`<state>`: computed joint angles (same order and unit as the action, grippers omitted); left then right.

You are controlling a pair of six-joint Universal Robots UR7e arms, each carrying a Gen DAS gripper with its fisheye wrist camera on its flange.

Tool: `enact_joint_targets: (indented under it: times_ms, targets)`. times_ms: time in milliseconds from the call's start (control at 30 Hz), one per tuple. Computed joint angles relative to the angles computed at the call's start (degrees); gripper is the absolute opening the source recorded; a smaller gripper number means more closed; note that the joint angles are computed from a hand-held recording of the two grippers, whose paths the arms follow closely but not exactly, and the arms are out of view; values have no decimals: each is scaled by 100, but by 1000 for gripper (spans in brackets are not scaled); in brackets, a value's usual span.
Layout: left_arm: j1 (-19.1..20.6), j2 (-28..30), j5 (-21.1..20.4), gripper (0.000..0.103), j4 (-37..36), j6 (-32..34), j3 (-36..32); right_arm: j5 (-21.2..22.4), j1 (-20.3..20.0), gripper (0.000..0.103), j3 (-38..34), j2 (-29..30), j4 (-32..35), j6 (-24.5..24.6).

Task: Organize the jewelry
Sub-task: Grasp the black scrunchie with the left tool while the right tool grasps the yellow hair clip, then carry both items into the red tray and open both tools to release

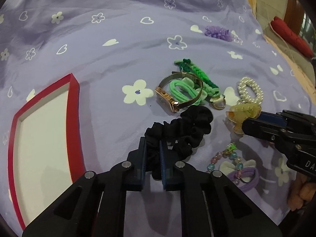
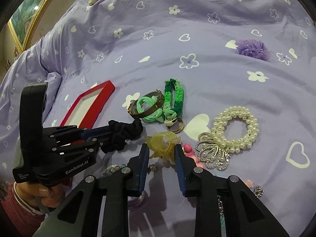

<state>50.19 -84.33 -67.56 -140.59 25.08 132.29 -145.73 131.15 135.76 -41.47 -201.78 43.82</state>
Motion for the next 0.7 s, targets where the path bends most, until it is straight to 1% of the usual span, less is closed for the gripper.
enact_joint_targets:
  times_ms: [167, 367, 533, 700]
  targets:
    - [89, -329, -326, 9, 280, -194, -148, -104, 183, 26, -19, -74, 142, 150]
    - [209, -763, -599, 9, 557, -375, -343, -132, 332, 26, -186, -101, 226, 63]
    - [355, -1063, -620, 9, 667, -518, -490, -79, 380, 26, -454, -13, 294, -130]
    - [608, -1296, -615, 9, 721, -566, -661, 75, 407, 26, -766, 127, 330, -400]
